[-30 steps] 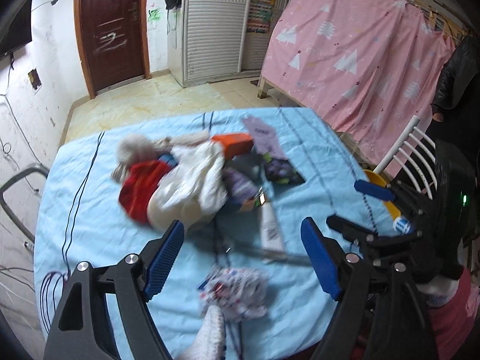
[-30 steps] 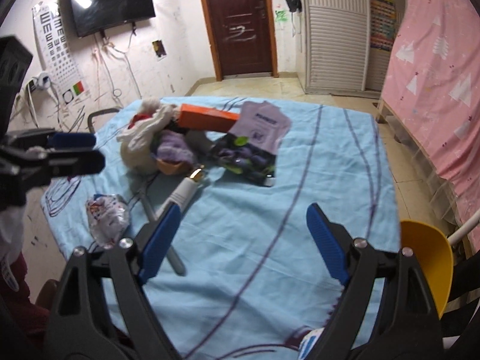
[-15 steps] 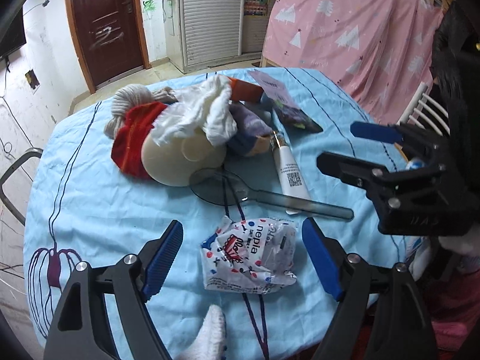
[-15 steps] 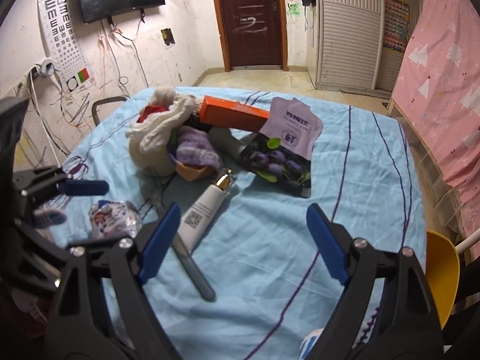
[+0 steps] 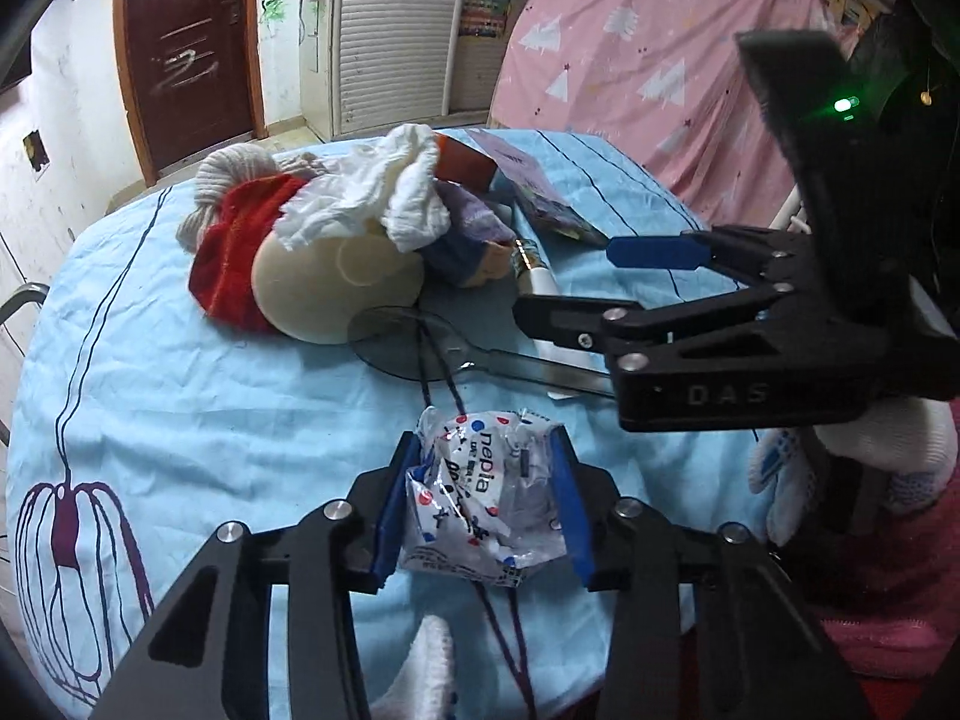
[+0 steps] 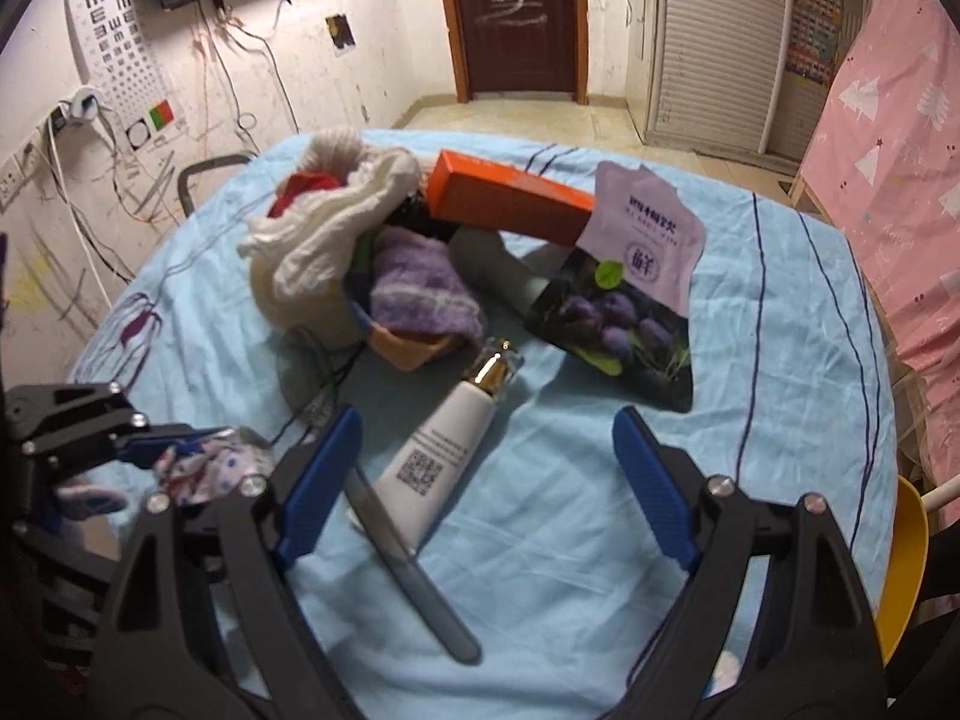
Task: Collect trash
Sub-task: 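Grasp the nepia tissue packet with the left tool, then grasp the white tube with the right tool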
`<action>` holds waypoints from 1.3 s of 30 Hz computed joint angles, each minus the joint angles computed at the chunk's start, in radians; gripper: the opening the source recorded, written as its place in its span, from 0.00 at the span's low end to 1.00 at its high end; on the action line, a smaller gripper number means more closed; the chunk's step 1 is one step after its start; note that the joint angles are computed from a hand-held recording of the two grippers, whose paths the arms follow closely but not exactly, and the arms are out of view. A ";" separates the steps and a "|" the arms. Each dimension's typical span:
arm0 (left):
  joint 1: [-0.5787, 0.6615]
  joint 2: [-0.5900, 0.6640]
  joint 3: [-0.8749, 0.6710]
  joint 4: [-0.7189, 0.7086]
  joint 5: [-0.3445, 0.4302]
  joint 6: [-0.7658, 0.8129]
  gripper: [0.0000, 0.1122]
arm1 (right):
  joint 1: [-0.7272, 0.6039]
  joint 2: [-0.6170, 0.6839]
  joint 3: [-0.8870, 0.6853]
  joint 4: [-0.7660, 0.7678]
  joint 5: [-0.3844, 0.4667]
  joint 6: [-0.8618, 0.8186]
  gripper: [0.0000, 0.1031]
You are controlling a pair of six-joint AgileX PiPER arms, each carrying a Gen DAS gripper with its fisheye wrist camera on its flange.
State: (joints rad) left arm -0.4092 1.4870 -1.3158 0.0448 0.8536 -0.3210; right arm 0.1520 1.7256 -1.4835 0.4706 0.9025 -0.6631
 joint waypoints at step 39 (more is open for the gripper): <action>0.121 -0.157 0.078 0.032 -0.051 -0.022 0.30 | -0.033 -0.047 0.027 -0.031 -0.053 0.002 0.18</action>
State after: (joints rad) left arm -0.2885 1.3300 -1.2374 0.0764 0.8021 -0.3428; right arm 0.1195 1.6781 -1.4568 0.4393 0.8493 -0.6613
